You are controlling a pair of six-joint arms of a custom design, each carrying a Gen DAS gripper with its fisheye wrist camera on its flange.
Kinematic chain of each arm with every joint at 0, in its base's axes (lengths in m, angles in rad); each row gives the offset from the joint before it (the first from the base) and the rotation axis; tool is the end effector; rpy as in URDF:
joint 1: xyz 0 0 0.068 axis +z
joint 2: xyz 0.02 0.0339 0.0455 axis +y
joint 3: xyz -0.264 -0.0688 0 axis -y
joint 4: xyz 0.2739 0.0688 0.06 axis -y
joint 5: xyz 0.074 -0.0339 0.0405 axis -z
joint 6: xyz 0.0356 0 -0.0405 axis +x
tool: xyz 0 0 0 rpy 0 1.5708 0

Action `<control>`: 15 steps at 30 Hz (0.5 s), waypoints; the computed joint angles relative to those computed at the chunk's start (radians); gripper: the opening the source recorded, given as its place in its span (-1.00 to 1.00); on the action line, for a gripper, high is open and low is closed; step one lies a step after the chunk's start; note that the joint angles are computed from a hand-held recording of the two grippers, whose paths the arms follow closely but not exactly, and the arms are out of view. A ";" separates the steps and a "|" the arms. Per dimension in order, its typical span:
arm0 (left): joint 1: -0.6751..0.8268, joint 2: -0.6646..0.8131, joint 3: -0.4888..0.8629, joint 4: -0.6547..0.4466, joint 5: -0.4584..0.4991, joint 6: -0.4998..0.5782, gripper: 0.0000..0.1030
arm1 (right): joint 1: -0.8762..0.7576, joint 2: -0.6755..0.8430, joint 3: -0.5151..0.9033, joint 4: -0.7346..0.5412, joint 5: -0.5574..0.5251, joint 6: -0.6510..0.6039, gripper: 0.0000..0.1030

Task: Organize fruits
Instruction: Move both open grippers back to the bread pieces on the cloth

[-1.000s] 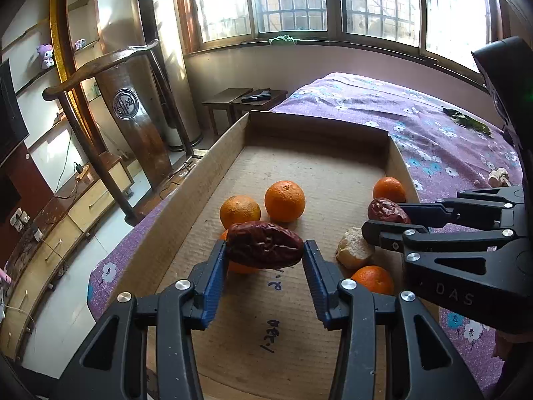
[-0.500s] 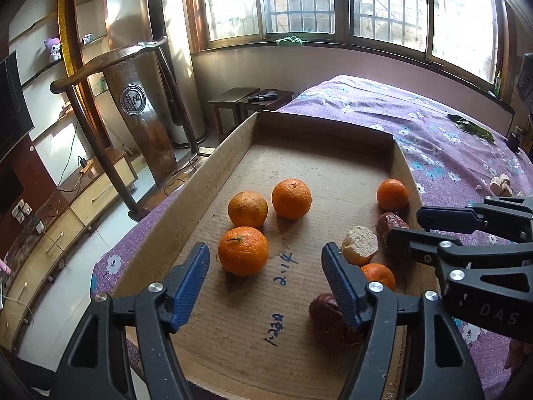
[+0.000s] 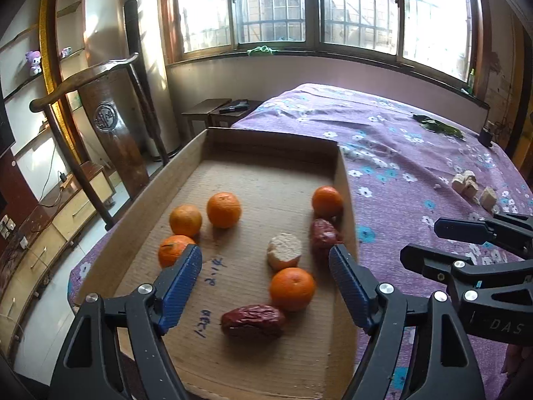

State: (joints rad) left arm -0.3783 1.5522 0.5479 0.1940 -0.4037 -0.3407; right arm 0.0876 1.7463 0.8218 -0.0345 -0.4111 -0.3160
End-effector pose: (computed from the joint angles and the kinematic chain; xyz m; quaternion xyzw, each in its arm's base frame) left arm 0.2712 -0.0927 0.1012 -0.0573 0.9110 0.0463 0.4059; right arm 0.3376 0.0439 0.1036 -0.2473 0.9022 0.1598 0.3151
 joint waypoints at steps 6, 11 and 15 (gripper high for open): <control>-0.107 0.068 0.084 -0.022 0.005 -0.018 0.53 | -0.129 -0.001 -0.025 -0.022 -0.011 -0.045 0.26; -0.187 0.127 0.165 -0.051 -0.008 -0.029 0.53 | -0.239 -0.001 -0.028 -0.037 -0.043 -0.078 0.27; -0.232 0.172 0.225 -0.072 -0.002 -0.036 0.53 | -0.318 0.000 -0.022 -0.048 -0.076 -0.104 0.29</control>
